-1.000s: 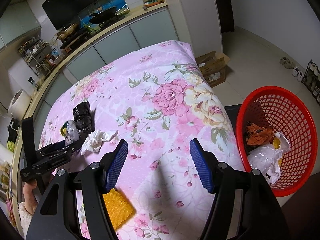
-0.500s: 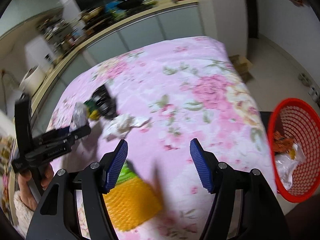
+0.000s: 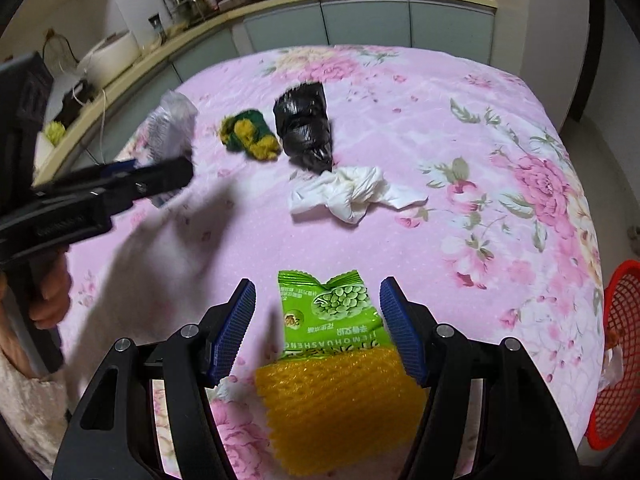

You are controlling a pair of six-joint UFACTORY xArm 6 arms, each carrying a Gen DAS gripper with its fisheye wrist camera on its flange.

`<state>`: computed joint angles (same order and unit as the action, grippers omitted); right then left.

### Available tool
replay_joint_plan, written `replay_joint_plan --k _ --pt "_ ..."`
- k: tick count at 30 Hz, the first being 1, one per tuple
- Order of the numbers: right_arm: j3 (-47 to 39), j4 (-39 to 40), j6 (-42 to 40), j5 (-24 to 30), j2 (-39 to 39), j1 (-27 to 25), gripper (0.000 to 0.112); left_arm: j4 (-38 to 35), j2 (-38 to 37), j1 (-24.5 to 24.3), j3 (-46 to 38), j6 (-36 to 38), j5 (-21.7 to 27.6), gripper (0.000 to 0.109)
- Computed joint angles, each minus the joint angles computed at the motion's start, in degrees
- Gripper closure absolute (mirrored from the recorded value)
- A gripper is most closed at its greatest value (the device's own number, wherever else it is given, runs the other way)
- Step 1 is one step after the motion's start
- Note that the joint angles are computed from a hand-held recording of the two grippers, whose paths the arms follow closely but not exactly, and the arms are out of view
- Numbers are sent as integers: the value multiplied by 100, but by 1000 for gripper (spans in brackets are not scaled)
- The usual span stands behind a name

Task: Collect trash
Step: 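Grasp Watsons cat-print bag with left tool while right tool grasps green snack packet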

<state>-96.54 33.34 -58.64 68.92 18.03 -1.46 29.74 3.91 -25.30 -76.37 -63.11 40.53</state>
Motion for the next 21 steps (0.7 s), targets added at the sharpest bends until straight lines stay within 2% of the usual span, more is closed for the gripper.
replay_joint_plan --k 4,10,21 --pt "59 -196 30 -159 30 85 50 45 -84 -2 123 -102 -10 54" --pt "455 -334 -226 -624 -137 201 67 59 -147 -5 231 -198 -24 54" --pt "246 30 -70 -767 -65 117 69 180 -215 -2 258 -333 37 54"
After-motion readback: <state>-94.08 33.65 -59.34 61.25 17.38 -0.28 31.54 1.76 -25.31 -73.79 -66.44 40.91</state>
